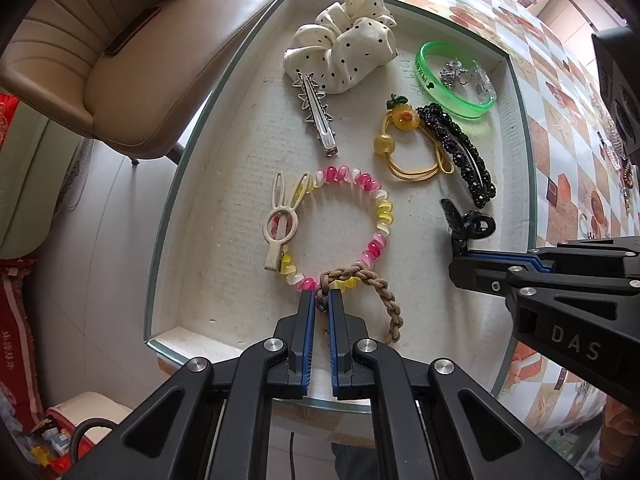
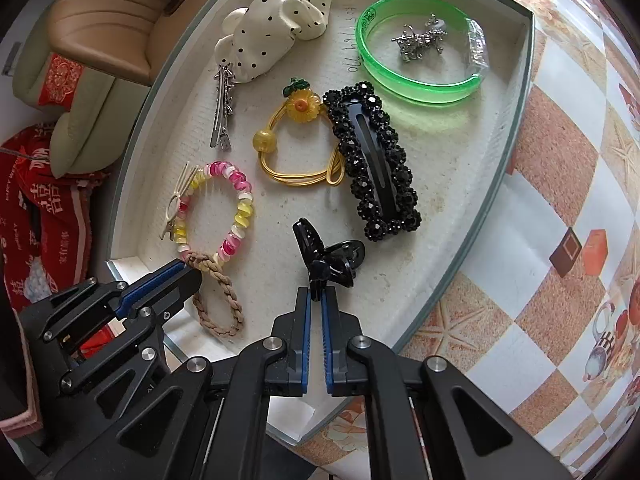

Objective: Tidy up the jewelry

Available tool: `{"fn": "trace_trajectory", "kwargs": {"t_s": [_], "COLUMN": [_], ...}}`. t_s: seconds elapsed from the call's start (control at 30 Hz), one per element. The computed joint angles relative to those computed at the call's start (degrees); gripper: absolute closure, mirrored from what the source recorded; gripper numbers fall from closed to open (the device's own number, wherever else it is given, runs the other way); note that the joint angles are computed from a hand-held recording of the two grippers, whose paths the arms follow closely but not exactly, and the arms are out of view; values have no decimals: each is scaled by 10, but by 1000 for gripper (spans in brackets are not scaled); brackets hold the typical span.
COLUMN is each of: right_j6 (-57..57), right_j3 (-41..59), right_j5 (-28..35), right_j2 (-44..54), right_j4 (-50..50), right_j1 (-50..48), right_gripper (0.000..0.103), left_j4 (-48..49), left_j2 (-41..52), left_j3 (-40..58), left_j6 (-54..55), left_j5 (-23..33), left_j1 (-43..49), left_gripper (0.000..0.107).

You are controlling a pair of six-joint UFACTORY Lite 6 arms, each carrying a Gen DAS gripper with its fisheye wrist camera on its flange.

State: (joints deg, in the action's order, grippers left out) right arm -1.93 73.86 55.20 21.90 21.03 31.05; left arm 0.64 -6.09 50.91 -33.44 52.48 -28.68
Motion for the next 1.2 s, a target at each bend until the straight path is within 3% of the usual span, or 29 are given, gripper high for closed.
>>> {"fn": "trace_trajectory", "kwargs": {"t_s": [0.17,0.23,0.3,0.6,0.63,0.67,0.7,0.93,1.07,1.2], "right_j6": [0,2,8,47,51,47,46,61,83,99], "right_j3": [28,36,41,50,56,49,50,89,120,165], "right_j5": [29,39,46,85,92,94,99,141,151,167], "right_j2": [-17,-29,-44,-107,-111,-120,-126,-147,-155,-154], "right_j4": [-3,-6,-15,-78,-84,-86,-89,-111,-134,-166], "right_j1": [-9,-15,-21,-49,-51,-58,-63,-74,-55,-33], "right_gripper": [92,83,61,59,59,59,59,50,21,13], "left_j4": [15,22,21,29,30,31,42,65,90,111], "left_j2": [-7,-11,-18,-30,-30,-30,-29,-17,-7,-11], "left_j3": [18,27,33,80,90,97,106,176,219,245], "left_j6": [-28,-39,-40,-54,-56,-57,-66,-78,-94,-114], "left_j5": [23,33,43,87,94,99,109,151,195,224], "left_j1": [-9,-10,-10,-33,-36,-38,-42,-52,-62,-73], "left_gripper": [98,98,98,97,89,40,4,4,4,4]}}
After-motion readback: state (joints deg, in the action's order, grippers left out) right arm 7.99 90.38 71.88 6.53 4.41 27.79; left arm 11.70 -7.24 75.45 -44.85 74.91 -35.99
